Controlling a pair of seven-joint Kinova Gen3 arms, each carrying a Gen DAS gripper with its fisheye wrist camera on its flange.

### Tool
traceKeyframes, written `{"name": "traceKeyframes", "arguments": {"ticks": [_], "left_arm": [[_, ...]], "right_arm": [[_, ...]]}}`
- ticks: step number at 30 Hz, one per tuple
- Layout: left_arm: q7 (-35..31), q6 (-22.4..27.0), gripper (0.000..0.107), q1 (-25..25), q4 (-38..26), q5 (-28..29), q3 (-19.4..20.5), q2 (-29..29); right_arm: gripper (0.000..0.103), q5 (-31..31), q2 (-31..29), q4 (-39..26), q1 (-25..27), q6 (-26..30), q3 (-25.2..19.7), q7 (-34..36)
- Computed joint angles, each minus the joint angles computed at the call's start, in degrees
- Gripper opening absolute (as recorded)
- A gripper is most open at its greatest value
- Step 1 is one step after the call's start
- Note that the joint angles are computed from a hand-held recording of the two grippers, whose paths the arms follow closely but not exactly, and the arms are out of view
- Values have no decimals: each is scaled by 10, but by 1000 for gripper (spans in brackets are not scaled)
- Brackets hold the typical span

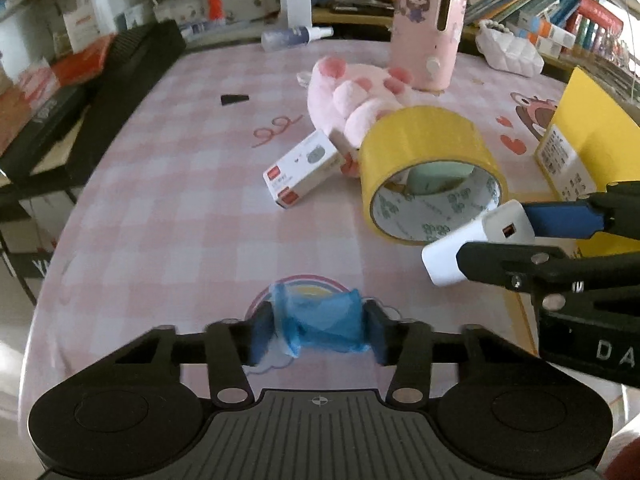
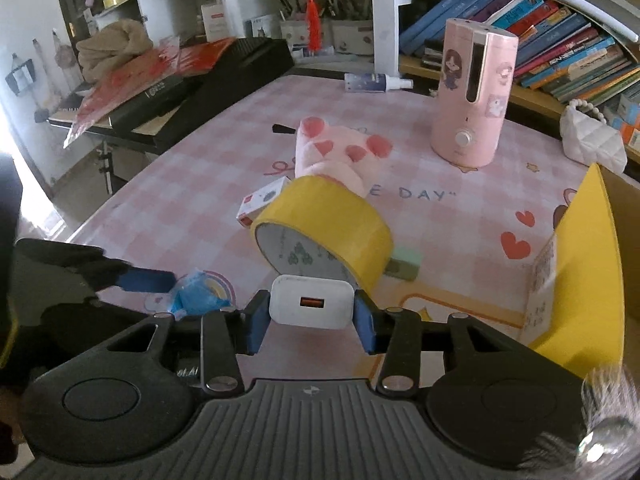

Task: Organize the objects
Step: 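Grasp the white charger with the right gripper while the left gripper grasps the blue wrapped item, then carry the charger and blue item over the yellow box with both grippers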

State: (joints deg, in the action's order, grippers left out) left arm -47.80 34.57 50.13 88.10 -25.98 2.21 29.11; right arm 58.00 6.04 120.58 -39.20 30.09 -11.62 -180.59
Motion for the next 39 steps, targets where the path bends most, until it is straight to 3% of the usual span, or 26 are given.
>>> {"name": "traceKeyframes", "arguments": {"ticks": [3,10,17,20,25,32,39], "left_arm": [[15,-16,40,-2,19,5,-6,-14],[74,-47,40,5,66,-26,-21,-56],[101,-67,40,-6,100,-48,-8,-83],[107,-80,40,-10,112,-51,-3,-95],[117,-111,40,-10,139,-64,0,-122],[154,-153,40,7,193,-117,3,-172],[181,-166,40,-12,245,-144,49,-216]], "right_arm": [[41,0,4,-3,-9,11,-2,1],[41,-82,46,-33,-9,13,14,60],[41,-30,75,-40,-61,44,42,17],[41,-36,67,-36,-63,52,36,7],[41,-16,37,-26,-84,88,14,-43],[41,-7,-14,-15,-110,184,-49,-162],[41,-23,-19,-20,-159,297,-109,-267]]}}
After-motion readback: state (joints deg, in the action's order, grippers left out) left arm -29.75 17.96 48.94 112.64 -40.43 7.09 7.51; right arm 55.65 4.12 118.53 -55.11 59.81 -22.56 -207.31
